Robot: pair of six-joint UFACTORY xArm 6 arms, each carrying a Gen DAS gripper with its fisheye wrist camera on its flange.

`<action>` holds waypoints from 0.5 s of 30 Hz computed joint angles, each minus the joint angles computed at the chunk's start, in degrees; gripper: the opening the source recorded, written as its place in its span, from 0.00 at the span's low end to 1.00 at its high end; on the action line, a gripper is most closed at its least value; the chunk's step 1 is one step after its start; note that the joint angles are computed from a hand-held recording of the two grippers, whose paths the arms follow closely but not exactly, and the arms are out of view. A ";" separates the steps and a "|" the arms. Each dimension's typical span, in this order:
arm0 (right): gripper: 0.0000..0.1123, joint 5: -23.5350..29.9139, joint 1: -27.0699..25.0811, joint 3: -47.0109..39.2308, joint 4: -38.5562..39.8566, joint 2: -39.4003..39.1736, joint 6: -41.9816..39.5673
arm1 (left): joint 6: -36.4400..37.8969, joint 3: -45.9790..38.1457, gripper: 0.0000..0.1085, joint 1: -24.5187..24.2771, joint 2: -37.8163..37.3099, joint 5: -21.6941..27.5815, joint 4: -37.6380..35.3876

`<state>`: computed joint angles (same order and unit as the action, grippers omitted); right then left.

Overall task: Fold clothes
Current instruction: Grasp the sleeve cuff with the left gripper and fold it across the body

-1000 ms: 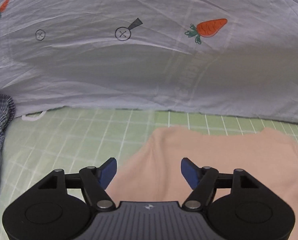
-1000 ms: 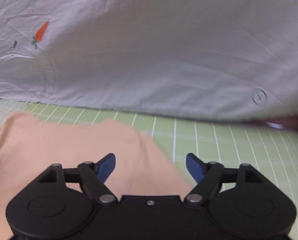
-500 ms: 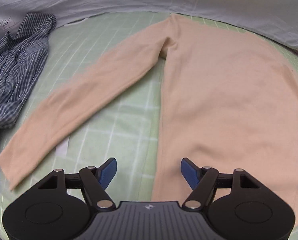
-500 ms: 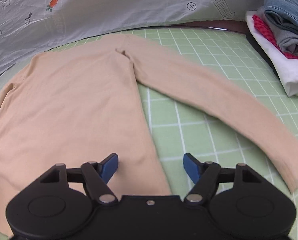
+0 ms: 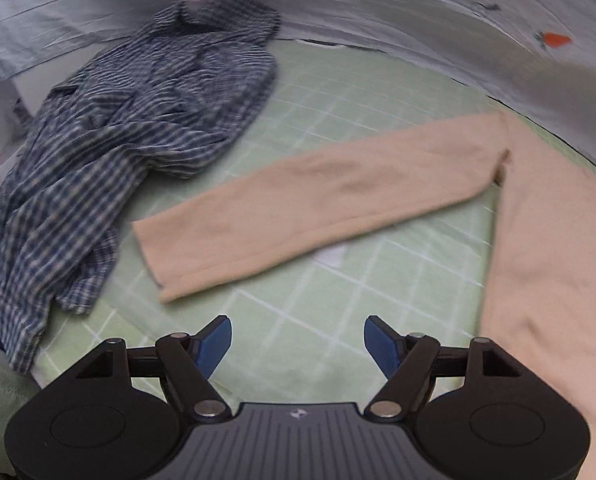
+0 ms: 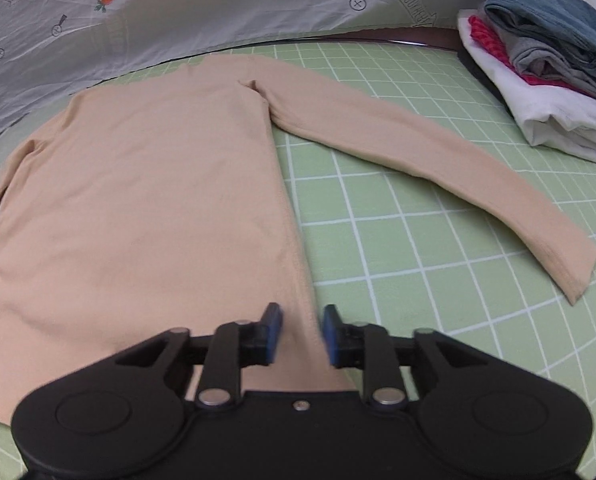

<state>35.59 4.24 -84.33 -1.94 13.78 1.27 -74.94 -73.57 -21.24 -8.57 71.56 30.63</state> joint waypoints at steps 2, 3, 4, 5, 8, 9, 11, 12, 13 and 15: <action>0.76 0.36 0.58 -0.36 -4.82 0.24 4.52 | -1.85 2.36 0.70 1.52 -2.51 0.83 1.21; 0.81 -0.09 0.86 -0.15 -5.68 0.18 5.30 | -2.63 3.43 0.72 2.33 -3.58 0.92 1.71; 0.84 -0.27 1.25 -0.07 -5.58 0.21 4.75 | -3.34 4.32 0.73 3.18 -4.38 0.65 2.01; 0.87 -0.45 1.64 -0.01 -5.48 0.24 4.17 | -3.91 5.17 0.73 4.11 -5.06 0.28 2.12; 0.90 0.30 3.05 -0.54 -6.02 0.73 2.70 | -3.79 6.70 0.73 7.13 -5.56 -0.83 1.20; 0.90 0.72 3.55 -0.84 -6.32 0.97 2.25 | -3.40 6.78 0.73 7.92 -5.31 -0.88 1.04; 0.90 0.74 4.31 -1.45 -6.99 1.39 1.76 | -2.94 6.71 0.73 8.96 -4.60 -0.72 1.67; 0.91 1.09 4.61 -2.07 -7.98 1.75 1.86 | -2.77 6.86 0.73 9.54 -4.41 -0.96 1.82; 0.91 1.41 4.88 -2.62 -9.04 2.07 2.02 | -2.70 7.34 0.74 10.21 -4.52 -1.77 1.66; 0.92 1.91 5.21 -3.32 -9.44 2.52 1.87 | -2.54 8.14 0.74 11.42 -4.57 -3.24 1.09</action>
<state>37.50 9.45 -87.65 -11.38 16.30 3.14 -77.48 -65.43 -9.82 -13.14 68.32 31.72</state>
